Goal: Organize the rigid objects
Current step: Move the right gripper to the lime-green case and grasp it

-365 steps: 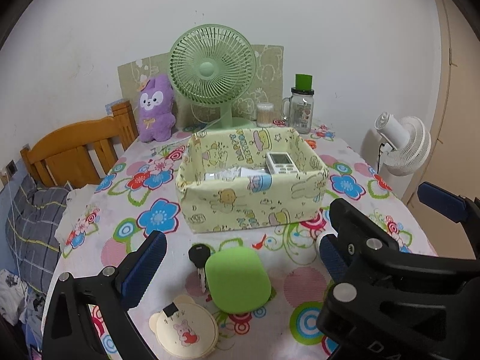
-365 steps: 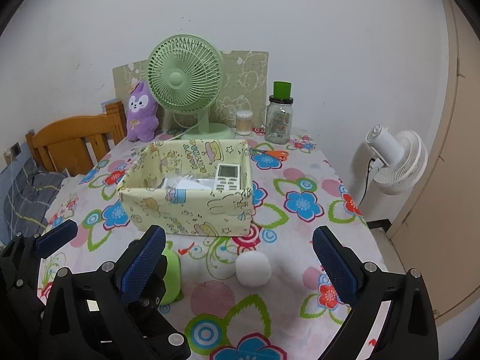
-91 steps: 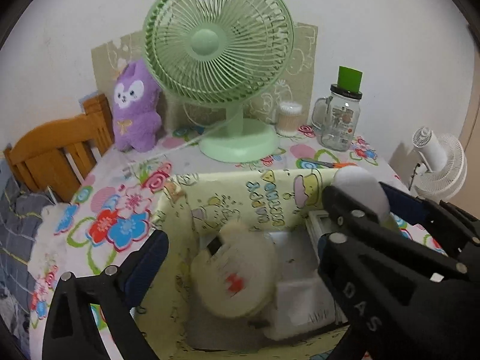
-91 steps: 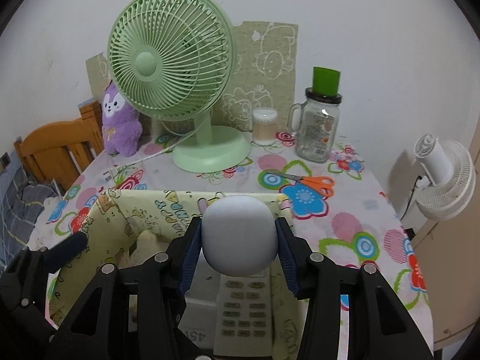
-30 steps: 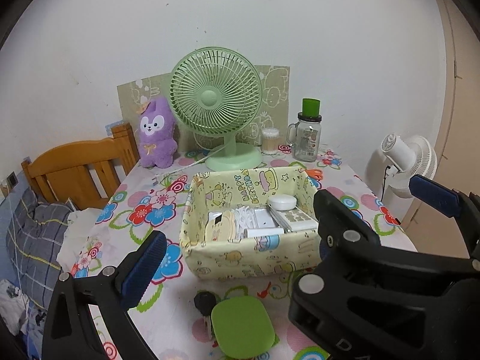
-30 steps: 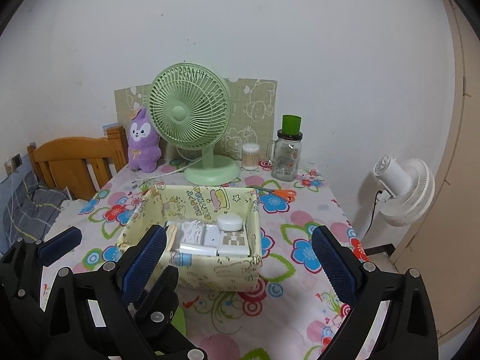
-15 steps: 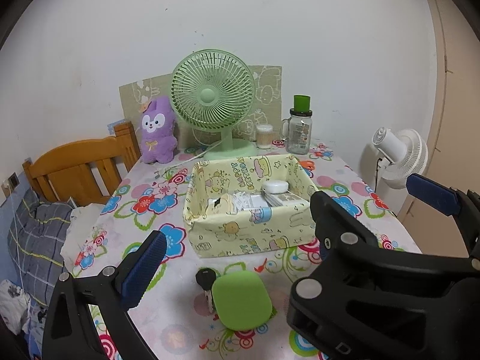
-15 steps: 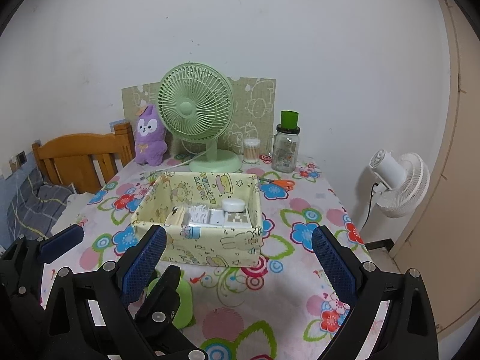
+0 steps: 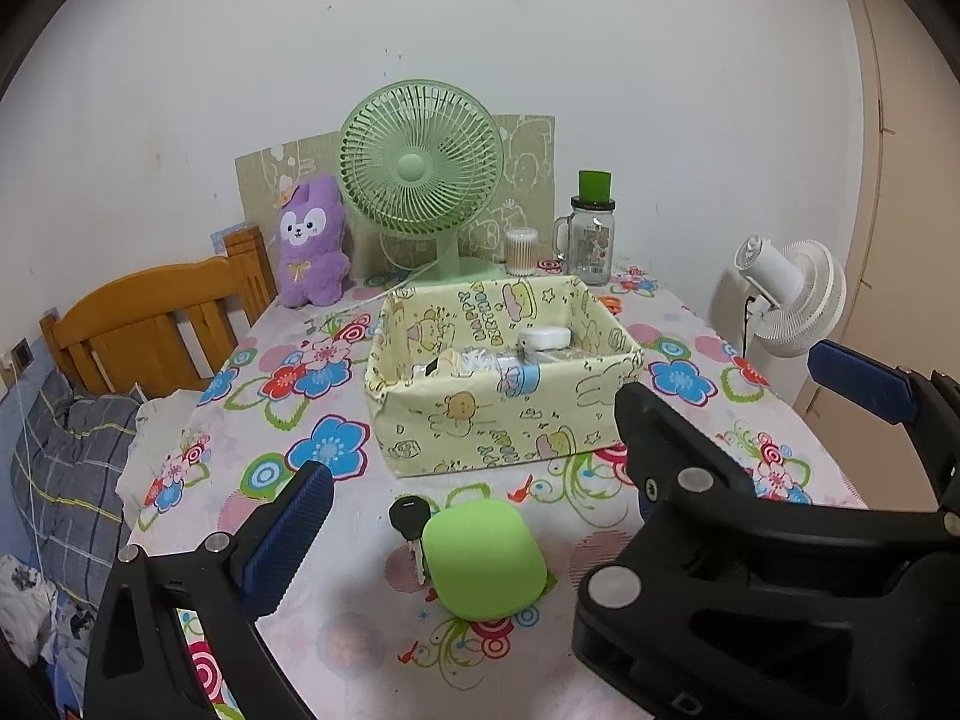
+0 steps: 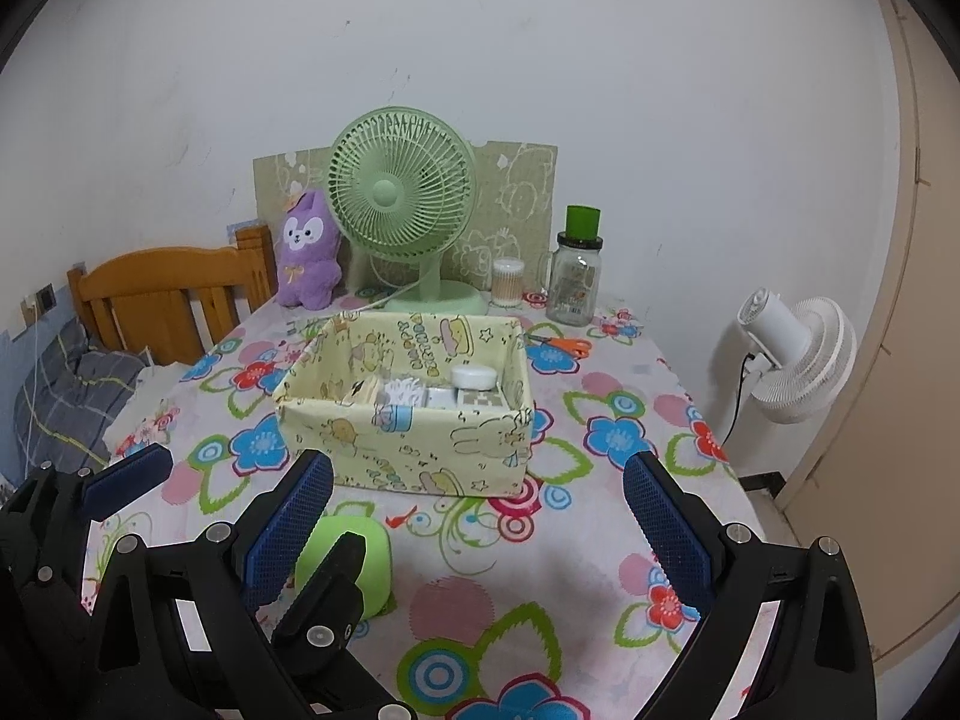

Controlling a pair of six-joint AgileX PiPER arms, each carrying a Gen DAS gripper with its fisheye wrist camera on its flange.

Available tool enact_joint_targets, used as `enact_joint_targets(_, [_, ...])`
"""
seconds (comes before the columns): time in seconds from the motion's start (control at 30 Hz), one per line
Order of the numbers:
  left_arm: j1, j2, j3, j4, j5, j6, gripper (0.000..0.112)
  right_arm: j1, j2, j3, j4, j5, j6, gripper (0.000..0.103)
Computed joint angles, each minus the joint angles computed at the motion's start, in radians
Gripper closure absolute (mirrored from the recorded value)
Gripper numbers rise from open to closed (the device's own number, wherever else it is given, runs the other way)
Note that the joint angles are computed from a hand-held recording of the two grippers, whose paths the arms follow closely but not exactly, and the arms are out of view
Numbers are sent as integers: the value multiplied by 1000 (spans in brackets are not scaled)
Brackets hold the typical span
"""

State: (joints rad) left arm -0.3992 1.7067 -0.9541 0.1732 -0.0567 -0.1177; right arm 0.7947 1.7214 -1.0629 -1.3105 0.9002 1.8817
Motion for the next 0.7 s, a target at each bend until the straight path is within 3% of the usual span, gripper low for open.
enact_joint_targets(0.1, [12, 17, 3, 153, -17, -143, 9, -3, 12, 7, -10, -18, 30, 4])
enact_joint_targets(0.3, [34, 53, 15, 307, -59, -287, 9, -7, 54, 7, -32, -40, 63, 4])
enact_joint_targets(0.7, [79, 166, -15, 490, -82, -446, 9, -39, 170, -31, -61, -121, 100, 4])
